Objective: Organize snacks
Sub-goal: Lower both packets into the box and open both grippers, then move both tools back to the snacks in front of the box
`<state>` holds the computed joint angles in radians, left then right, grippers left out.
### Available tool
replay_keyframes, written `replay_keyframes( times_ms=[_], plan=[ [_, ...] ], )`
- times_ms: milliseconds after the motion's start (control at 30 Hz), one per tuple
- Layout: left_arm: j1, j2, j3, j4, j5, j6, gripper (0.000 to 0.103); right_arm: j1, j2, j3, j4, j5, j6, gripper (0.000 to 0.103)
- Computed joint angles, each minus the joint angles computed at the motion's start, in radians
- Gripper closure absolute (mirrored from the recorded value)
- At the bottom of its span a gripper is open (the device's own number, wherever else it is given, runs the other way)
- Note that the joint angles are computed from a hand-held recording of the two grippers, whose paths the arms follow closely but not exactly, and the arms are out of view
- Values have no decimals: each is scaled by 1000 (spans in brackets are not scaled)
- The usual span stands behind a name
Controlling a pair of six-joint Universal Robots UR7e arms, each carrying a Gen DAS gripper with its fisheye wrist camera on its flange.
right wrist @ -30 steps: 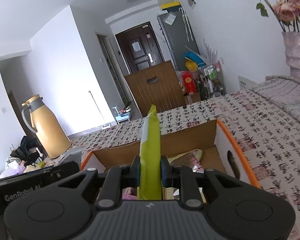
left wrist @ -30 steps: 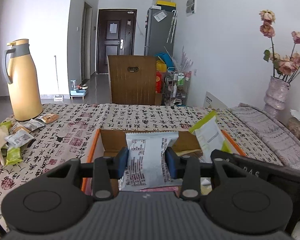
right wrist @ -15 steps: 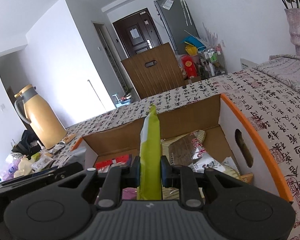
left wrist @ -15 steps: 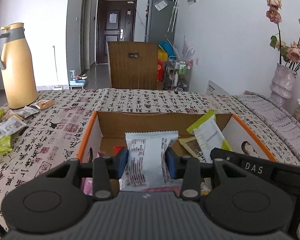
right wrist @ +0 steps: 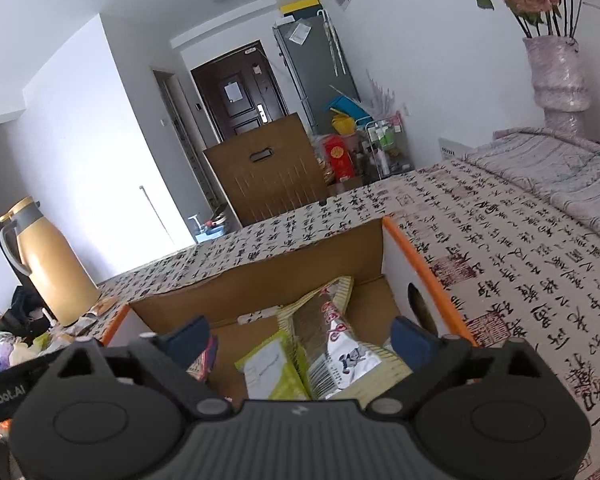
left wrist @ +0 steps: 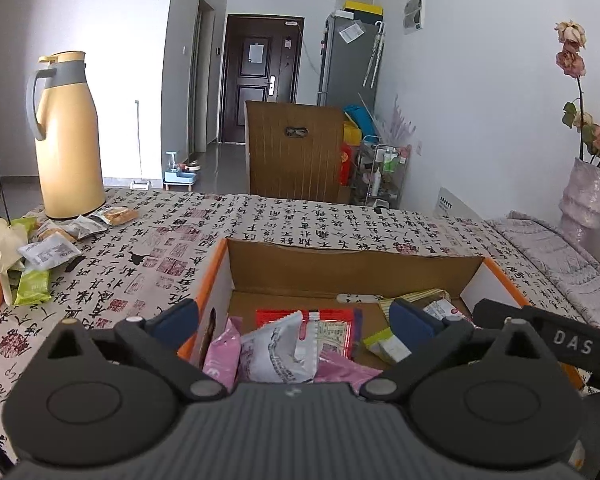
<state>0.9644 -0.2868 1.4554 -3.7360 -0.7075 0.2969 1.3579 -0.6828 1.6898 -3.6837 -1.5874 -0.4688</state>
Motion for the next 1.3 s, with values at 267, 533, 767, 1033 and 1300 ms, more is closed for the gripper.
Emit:
replay_keyframes(
  times_ms=[267, 533, 767, 1033, 1300],
  plan=[
    [-7, 1, 3, -7, 11, 7, 0, 4, -2, 1, -19, -11, -14, 0],
    [-28, -14, 23, -28, 33, 8, 0, 13, -30, 47, -87, -10, -46, 0],
    [-57, -32, 78, -83, 50, 36, 0, 6, -75, 123, -143, 19, -99, 0],
    [-82, -70, 185, -124, 68, 16, 0, -20, -130, 237, -195, 51, -163, 0],
    [-91, -100, 297, -147, 89, -29, 0, -53, -165, 342, -220, 43, -240, 0]
  ],
)
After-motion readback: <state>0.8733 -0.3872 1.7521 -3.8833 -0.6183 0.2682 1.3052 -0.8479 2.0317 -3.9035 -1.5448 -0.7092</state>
